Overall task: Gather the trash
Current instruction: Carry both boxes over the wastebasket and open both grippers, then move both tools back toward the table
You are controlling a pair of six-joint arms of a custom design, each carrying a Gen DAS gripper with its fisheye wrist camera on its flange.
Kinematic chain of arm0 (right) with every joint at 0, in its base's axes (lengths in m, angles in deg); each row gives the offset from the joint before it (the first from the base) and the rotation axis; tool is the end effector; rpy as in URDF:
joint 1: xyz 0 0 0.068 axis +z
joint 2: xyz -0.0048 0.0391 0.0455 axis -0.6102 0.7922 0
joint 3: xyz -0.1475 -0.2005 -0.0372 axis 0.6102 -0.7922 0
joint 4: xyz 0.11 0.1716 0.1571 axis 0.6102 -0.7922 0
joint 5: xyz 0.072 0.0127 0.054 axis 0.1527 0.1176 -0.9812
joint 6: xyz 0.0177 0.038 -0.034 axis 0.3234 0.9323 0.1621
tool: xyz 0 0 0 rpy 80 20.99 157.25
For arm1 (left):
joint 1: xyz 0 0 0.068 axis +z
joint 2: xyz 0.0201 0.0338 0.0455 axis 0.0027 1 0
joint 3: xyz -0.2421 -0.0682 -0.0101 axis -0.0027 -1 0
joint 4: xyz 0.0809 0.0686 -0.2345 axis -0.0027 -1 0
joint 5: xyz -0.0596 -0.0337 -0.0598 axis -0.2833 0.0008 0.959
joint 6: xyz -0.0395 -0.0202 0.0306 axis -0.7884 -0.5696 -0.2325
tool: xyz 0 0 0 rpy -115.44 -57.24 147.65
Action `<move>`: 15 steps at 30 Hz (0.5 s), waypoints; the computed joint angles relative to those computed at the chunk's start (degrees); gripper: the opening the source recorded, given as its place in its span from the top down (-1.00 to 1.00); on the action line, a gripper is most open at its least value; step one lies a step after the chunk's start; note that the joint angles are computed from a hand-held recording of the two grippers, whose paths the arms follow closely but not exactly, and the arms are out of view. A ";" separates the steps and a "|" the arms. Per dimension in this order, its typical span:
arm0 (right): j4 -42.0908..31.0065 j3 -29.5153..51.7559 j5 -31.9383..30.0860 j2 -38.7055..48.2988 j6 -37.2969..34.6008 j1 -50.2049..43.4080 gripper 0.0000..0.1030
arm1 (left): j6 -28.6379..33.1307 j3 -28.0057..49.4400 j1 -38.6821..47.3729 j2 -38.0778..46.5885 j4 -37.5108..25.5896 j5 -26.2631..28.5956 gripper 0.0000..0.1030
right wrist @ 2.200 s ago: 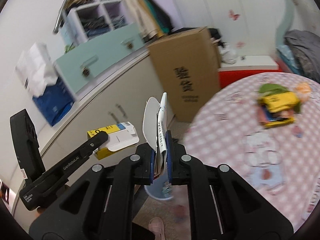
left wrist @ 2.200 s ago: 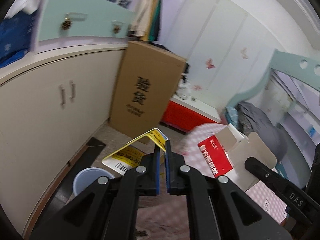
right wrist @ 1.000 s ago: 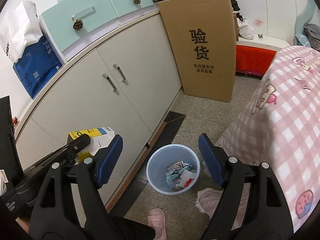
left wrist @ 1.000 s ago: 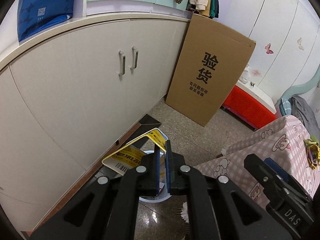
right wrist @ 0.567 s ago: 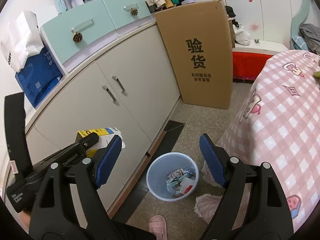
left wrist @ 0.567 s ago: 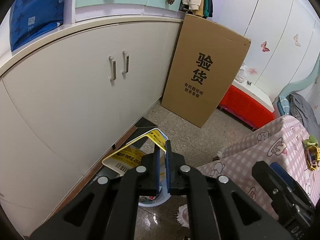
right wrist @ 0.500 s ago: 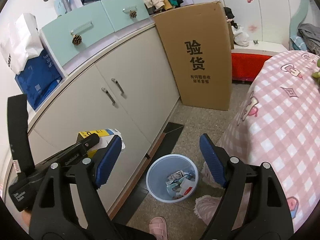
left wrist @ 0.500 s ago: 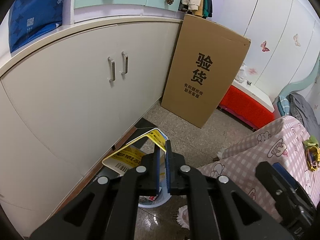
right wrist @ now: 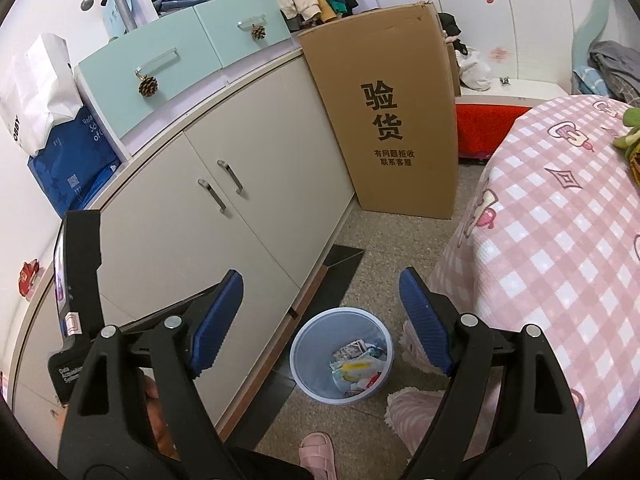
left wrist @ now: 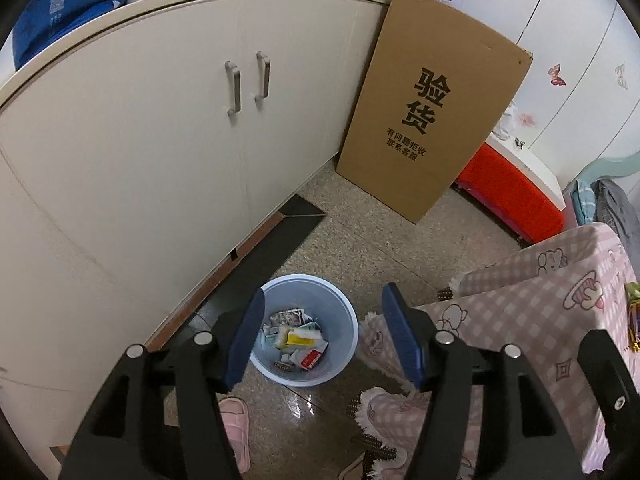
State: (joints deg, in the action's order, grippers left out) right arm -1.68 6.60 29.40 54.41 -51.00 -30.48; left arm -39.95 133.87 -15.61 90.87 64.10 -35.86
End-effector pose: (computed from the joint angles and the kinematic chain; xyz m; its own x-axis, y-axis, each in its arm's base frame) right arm 0.1800 0.0247 0.1817 -0.6320 0.3267 -0.7027 0.0933 0.9323 0.3495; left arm 0.2822 -0.0791 0.1478 -0.8436 -0.1065 -0.5263 -0.0185 0.9853 -0.1698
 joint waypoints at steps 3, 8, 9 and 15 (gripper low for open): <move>-2.69 0.18 -0.04 -3.00 -0.11 -0.31 -0.54 | -0.27 -1.14 0.08 -3.01 -1.07 0.54 -0.17; -9.35 0.46 -0.31 -10.81 -0.64 -1.92 -0.55 | -0.86 -3.04 -1.91 -9.62 -3.42 0.35 -0.17; -10.46 0.44 -0.51 -12.17 -0.78 -2.36 -0.55 | -1.08 -3.30 -2.75 -11.28 -4.21 0.38 -0.18; -20.41 1.38 -6.68 -22.80 -5.10 -13.31 -0.57 | -3.87 -3.34 -10.14 -18.17 -7.94 -1.92 -0.19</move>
State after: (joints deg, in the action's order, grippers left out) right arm -22.09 7.98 22.72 31.62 -56.10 -43.79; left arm -43.82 130.54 -25.74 72.70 56.17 -37.78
